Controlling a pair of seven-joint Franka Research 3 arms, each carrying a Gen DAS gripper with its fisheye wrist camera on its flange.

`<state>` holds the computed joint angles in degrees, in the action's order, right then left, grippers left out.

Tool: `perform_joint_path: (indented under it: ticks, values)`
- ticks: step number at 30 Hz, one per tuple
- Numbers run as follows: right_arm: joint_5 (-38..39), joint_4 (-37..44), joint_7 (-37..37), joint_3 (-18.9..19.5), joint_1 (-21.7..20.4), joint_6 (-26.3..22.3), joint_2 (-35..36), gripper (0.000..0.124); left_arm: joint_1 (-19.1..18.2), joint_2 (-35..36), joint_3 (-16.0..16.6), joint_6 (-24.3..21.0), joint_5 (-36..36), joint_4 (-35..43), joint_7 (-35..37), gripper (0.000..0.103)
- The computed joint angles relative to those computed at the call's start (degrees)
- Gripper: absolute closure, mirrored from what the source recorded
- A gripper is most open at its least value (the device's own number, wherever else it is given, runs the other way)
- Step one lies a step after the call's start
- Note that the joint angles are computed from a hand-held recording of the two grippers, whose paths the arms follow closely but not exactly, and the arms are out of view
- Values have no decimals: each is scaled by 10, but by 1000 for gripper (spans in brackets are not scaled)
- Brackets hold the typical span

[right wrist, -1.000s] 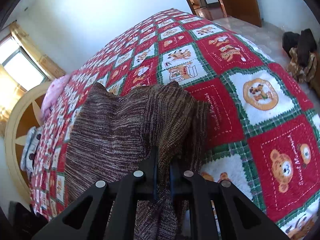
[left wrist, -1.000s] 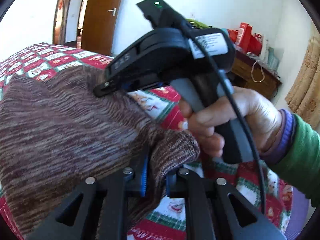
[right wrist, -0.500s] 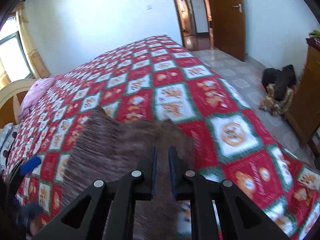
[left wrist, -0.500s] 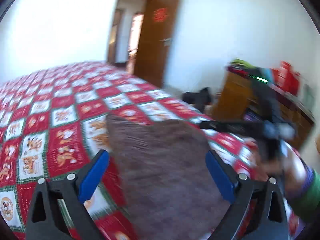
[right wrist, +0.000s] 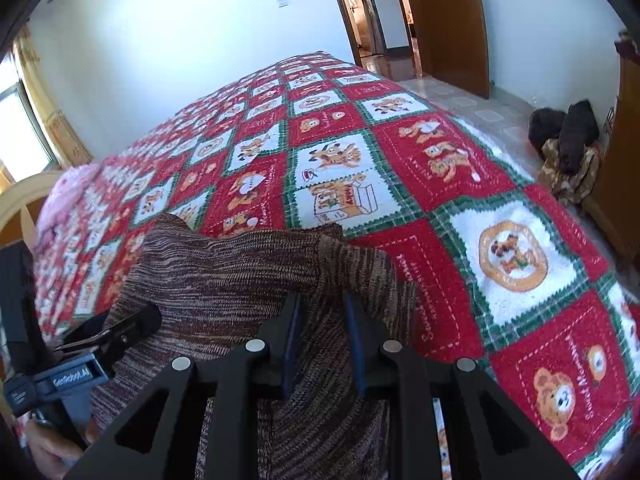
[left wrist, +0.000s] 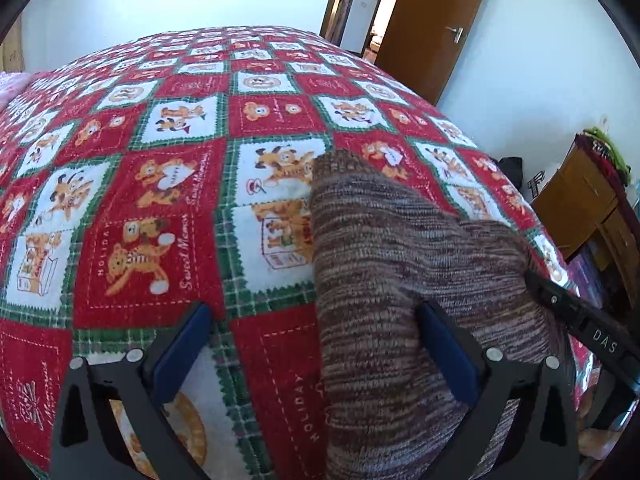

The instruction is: Fold small clothes

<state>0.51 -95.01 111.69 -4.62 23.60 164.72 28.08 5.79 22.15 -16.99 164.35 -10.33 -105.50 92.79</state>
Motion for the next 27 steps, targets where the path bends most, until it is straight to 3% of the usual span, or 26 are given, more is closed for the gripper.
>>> perform_joint_path:
  ticks: [4, 6, 8, 14, 17, 22, 25, 27]
  values:
    - [-18, -4, 35, -22, 19, -22, -15, 101, 4, 1, -3, 3, -1, -1, 12, 0]
    - [-53, -40, 70, -40, 41, -6, -49, 101, -4, 4, 4, 3, 8, 3, 4, 0]
    - [-67, -77, 67, -27, 39, 2, -84, 101, -12, 8, 11, 2, 21, 9, -7, 0]
    - [-86, -130, 79, 12, 17, -74, -125, 101, -20, 8, 19, 7, 47, 8, -26, 0]
    - [-78, -162, 104, 19, 6, -14, -127, 101, -29, 4, 29, 12, 68, 3, -41, 0]
    - [-88, -162, 139, 9, 11, 10, -119, 99, -37, 2, 39, 18, 97, -1, -63, 0]
    - [-151, -159, 191, -30, 47, 20, -112, 99, -36, 0, 38, 20, 105, -4, -68, 0]
    - [-149, -162, 195, -23, 39, 33, -114, 96, -37, -2, 40, 21, 112, -7, -72, 0]
